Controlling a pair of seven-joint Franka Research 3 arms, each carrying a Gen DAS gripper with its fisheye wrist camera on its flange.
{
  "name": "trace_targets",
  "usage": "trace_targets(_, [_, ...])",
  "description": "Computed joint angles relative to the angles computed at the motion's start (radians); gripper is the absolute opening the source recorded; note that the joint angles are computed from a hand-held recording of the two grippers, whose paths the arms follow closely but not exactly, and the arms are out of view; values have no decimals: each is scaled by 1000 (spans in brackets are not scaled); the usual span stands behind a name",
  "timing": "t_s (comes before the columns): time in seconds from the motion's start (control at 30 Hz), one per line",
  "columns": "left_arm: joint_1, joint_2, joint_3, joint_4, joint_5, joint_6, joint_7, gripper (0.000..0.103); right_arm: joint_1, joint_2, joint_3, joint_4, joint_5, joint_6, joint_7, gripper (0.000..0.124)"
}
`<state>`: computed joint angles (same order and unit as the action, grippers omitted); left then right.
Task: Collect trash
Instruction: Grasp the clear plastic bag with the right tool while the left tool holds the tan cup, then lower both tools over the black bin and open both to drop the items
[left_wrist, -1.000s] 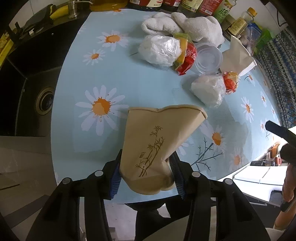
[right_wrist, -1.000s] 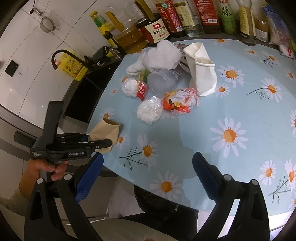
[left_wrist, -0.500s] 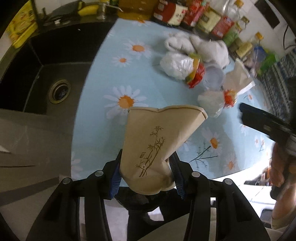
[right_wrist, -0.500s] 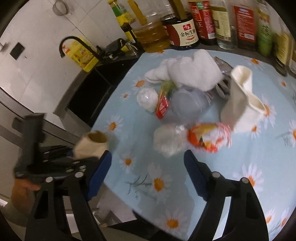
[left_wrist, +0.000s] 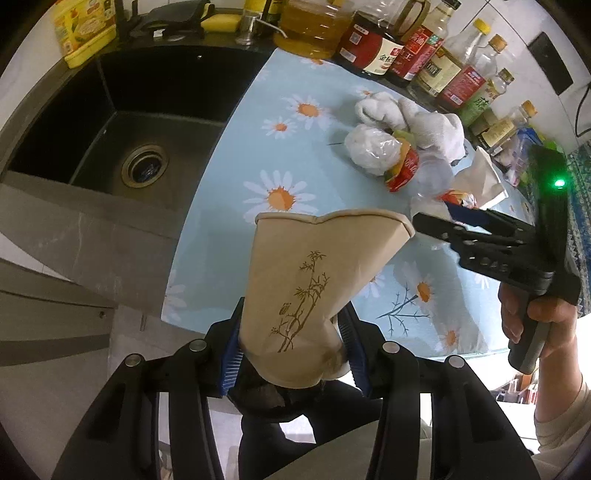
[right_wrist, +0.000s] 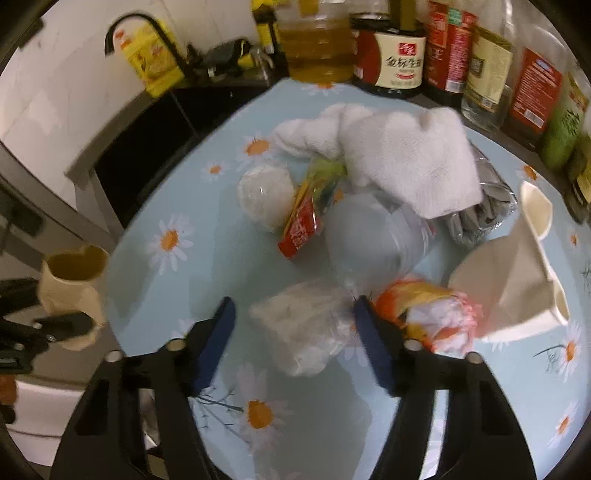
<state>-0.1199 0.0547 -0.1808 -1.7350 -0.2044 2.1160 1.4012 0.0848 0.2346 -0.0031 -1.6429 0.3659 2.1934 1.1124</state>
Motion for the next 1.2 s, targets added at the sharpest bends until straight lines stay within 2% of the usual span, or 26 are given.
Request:
trace_targets(0.3, [-4, -9, -1, 0, 14, -2, -14, 46, -3, -2, 3, -12, 20, 6, -17, 56])
trace_targets(0.6, [-4, -30, 1, -19, 3, 9, 24, 46, -10, -95, 1, -85, 94, 1, -27, 56])
trace_targets(0.9, [-11, -88, 10, -83, -46, 25, 107, 46, 9, -237, -7, -228, 136, 41, -7, 56])
trace_targets(1.2, [-23, -189, 40, -206, -105, 20, 199, 46, 57, -388, 4, -410, 146, 91, 38, 57])
